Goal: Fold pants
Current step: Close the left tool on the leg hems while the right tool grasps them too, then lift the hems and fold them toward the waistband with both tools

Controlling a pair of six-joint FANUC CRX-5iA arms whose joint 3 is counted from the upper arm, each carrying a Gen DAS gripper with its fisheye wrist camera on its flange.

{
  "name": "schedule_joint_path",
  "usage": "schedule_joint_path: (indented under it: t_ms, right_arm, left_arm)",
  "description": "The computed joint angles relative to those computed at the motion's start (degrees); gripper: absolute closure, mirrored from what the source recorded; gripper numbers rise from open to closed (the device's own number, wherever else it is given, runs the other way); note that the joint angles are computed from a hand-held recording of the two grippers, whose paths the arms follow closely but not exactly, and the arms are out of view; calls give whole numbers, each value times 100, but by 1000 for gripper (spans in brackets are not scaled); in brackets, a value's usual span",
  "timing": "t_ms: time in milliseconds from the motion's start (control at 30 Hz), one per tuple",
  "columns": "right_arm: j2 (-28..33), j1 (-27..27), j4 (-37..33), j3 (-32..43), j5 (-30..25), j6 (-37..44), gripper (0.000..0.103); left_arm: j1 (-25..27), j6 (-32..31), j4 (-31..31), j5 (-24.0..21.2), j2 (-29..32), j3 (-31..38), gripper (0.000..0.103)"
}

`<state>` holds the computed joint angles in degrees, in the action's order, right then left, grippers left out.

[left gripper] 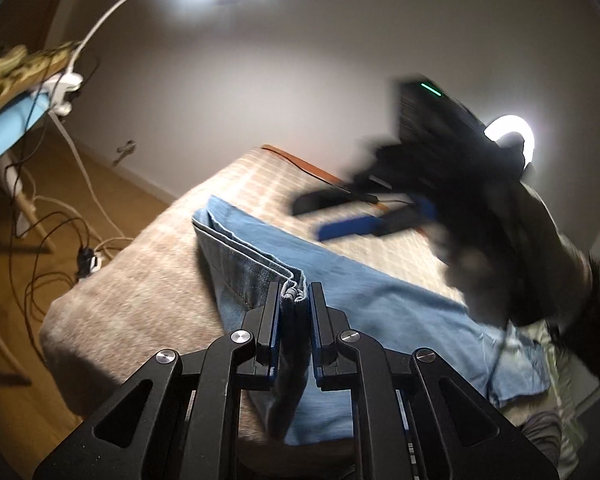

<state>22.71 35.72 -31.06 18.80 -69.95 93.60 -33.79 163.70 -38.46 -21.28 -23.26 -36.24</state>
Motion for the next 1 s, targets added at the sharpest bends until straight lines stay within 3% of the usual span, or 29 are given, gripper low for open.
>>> schedule_joint_path:
  t_ms: [233,267,300,333,433,533,600,667,800,833,900,1000]
  right_arm:
    - [980,624,829,1022,-425,-641,37]
    - [1074,716,1035,1082,-459,-713,41]
    - [1177,821,1281,1125,-496,-814,60]
    - [1243,843,1346,1172,-552,-850,69]
    - [1226,739,1165,1105,-469,-966,85]
    - [1111,637,1059,945,-322,-972,94]
    - [1086,569,966,908,-290,-974,95]
    - [1067,544,906,887,-248,-1010,95]
    - [859,522,906,651,-96,-917,96]
    - [835,496,870,646,-87,-920,96]
    - [767,414,751,614,-53,-937,97]
    - [621,335,694,535,9,-919,97]
  left_arm:
    - [-42,-712,317,115,171,111,92]
    - [-41,-773,362,144,208,122,92]
    - [-70,-747,324,131,232,142,92]
    - [-199,-527,106,-20,276,228,92]
    - [-751,364,-667,-761,433,541,92]
    - [-1279,833,-1125,-1655,648,830,77]
    - [-1304,664,-1017,-1804,794,902,63]
    - [-1210,396,-755,-1831,944,956,56]
    - [-1011,209,-607,-1749,1131,998,59]
    - [-964,160,-608,-1623,1101,969,64]
    - [-832,-220,-436,-1369,1049,932,92]
    - [-452,-1094,111,-827,910,780,92]
